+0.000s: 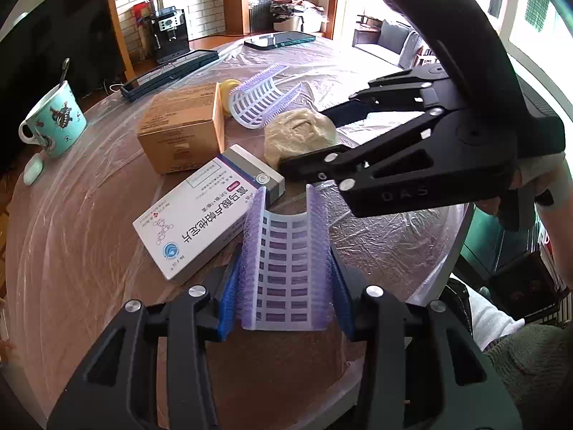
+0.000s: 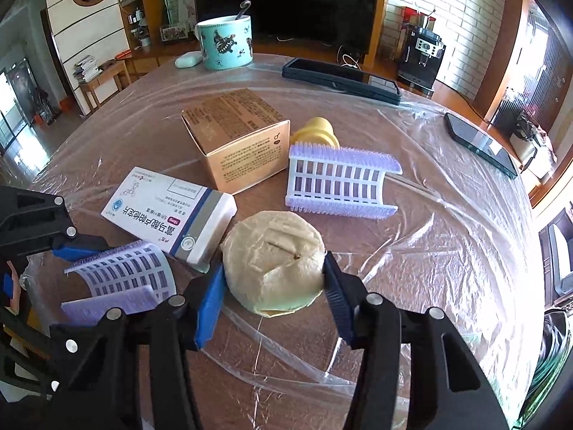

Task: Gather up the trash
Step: 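Grasp the purple hair curler with the left tool while the right tool grasps the tissue ball, then carry the held curler and tissue ball off the table over the bin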

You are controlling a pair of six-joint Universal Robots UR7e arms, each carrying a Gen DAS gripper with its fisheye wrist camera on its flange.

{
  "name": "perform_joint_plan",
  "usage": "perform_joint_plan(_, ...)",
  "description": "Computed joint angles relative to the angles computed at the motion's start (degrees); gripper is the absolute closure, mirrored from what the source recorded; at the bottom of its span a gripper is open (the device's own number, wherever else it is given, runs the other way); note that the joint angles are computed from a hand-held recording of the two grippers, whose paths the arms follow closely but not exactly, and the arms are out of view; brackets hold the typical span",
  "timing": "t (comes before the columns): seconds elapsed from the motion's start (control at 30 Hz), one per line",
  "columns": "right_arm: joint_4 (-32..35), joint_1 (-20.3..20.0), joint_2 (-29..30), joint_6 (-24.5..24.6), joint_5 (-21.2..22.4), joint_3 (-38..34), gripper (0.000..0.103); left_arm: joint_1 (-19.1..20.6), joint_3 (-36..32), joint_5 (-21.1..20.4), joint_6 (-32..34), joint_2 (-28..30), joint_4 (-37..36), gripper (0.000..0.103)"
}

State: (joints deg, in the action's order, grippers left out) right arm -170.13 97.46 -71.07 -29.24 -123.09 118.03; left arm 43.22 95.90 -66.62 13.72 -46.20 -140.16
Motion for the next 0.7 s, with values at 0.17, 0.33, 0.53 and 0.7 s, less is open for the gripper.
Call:
perform_joint_plan(0.17, -0.07, -0.38, -1.57, 1.06, 2.00, 1.08, 0.052, -0.36, 1.17, 1.02, -1.45, -0.56, -1.17, 0.058)
perform_joint_plan(0.33, -0.34, -0.44, -2.63, 1.72, 2.46, 2.01, 0.052, -0.47, 1.51, 1.12, -2.71, -0.76, -1.46, 0.058)
perform_joint_plan(0.53, -0.79, -0.54, -3.69, 2.64, 3.48, 3.15, 0.052, -0.40, 2.08, 1.48, -5.61, -1.27, -2.11, 0.058)
perform_joint_plan(0.7, -1.65, -0.33, -4.38, 2.87, 4.02, 4.29, 0.052, -0.43, 2.29, 1.80, -7.78, -1.39, -2.54, 0.058)
